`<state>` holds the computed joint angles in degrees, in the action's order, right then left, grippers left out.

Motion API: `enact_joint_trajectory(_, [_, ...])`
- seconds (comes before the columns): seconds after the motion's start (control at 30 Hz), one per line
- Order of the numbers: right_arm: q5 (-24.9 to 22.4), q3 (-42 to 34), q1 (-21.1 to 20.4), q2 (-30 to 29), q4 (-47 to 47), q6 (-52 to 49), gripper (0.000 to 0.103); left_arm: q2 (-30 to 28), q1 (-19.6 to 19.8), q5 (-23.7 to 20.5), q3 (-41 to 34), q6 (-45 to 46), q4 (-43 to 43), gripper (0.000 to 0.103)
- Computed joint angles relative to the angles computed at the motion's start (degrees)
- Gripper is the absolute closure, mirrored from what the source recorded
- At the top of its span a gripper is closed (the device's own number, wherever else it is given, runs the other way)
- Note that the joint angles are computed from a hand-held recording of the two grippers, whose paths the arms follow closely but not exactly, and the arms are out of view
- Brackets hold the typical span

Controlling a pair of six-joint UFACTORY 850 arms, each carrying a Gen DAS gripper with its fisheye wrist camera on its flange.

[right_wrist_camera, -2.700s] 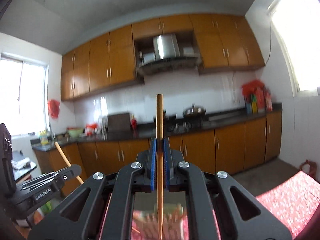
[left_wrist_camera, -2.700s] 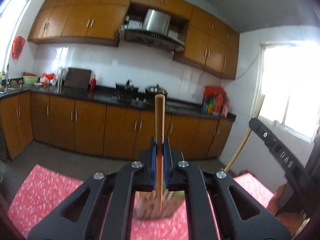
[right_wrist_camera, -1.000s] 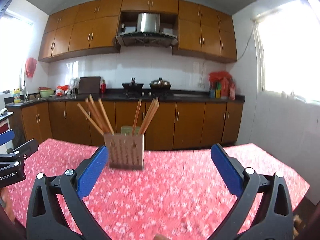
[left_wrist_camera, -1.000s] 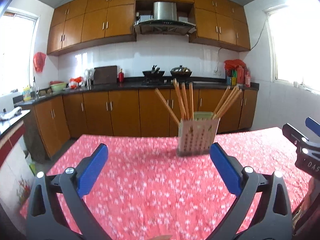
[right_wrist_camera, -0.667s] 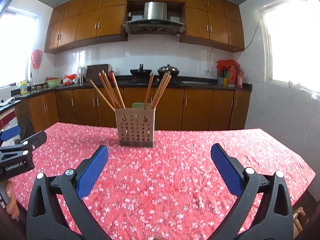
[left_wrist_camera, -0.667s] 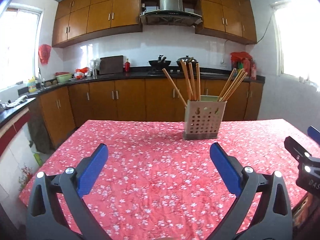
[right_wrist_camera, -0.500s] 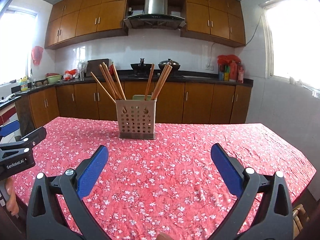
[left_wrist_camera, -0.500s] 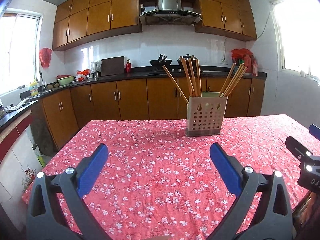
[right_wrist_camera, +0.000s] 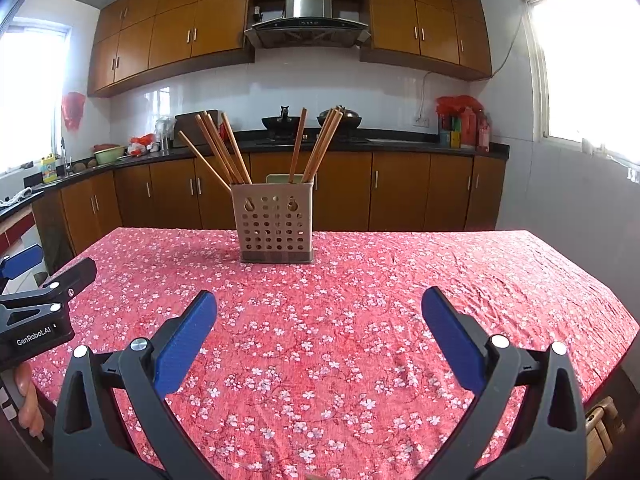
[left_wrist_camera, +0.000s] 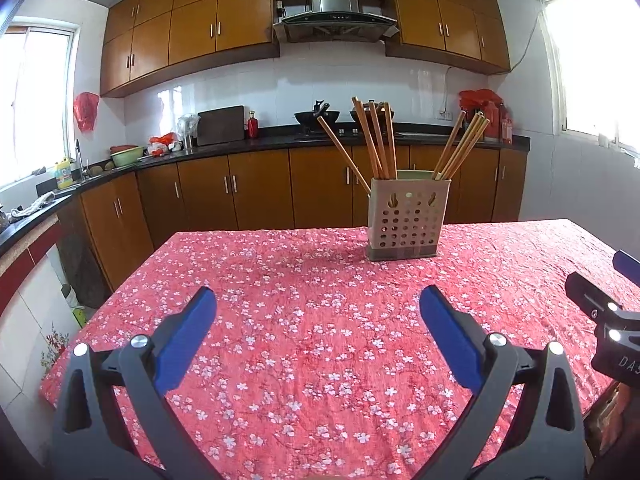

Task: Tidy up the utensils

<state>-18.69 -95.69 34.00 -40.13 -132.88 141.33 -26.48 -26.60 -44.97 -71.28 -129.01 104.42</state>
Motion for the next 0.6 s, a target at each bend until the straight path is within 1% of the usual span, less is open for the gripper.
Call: enact_joint_trajectory(0.6, [0.86,0.21,-0.45,0.05,-1.25,2.60,0.002,-0.17,0.27,1.62,-0.18,-0.33,0.15,0.004])
